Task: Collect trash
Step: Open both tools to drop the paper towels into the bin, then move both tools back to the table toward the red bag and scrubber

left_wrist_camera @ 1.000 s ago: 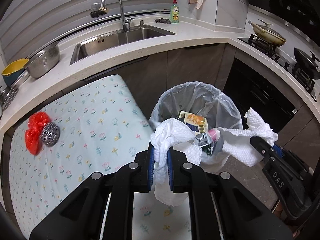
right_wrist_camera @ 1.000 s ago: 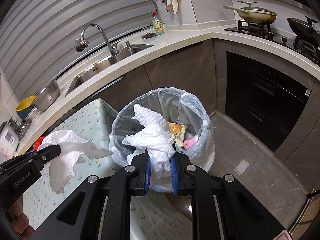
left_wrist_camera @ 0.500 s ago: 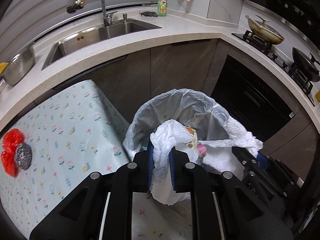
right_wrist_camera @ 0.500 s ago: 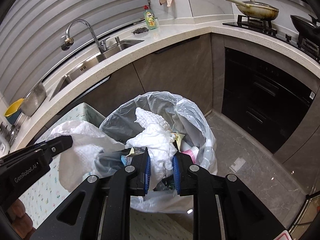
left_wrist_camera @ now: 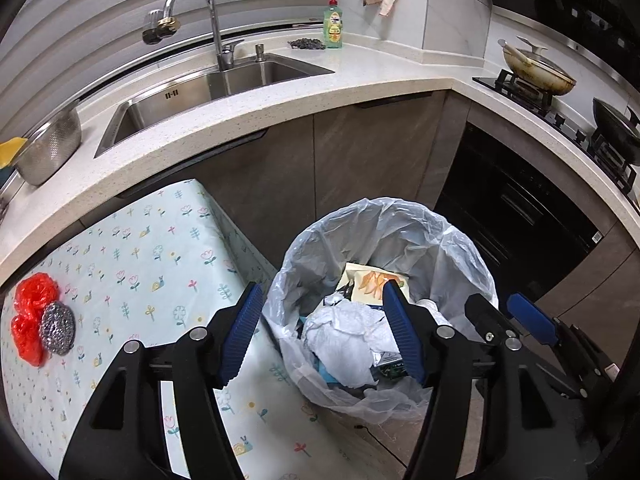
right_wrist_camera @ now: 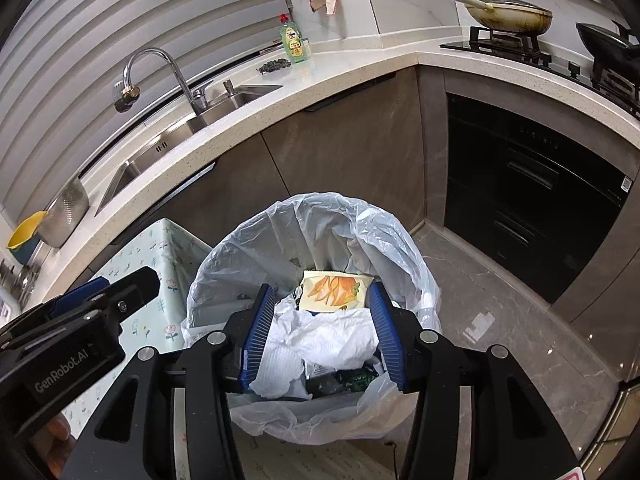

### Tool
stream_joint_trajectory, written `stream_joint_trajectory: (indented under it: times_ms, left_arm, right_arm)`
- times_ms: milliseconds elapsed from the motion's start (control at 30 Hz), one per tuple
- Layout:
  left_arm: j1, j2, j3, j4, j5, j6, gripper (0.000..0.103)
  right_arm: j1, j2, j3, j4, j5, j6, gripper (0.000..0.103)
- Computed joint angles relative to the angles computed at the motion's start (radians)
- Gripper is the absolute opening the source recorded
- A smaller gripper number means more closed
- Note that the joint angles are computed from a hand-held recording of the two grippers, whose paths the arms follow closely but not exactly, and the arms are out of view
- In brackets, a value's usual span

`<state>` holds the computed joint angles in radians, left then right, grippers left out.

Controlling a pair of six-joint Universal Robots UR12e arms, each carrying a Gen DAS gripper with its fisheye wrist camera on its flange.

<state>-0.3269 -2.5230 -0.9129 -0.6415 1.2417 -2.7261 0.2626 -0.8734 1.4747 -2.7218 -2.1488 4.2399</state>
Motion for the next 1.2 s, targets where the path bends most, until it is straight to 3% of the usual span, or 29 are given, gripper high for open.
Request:
stream_joint_trajectory:
  times_ms: [300, 667, 1200]
  left_arm:
    - [0.024, 0.031, -0.049, 0.051, 0.015, -0.042, 0.060]
    - [0.064, 0.083, -0.133, 0.146, 0.025, -0.089, 0.072]
    - [0.140, 0.137, -0.218, 0.231, 0.022, -0.150, 0.075]
  right_arm:
    - [0.022, -0.003, -0.013, 0.016, -0.009, -0.004, 0.053]
    - [0.064, 0.001, -0.059, 0.056, -0.032, -0.028, 0.056]
    - [0.122, 0.056, -0.202, 0.105, -0.070, -0.129, 0.063]
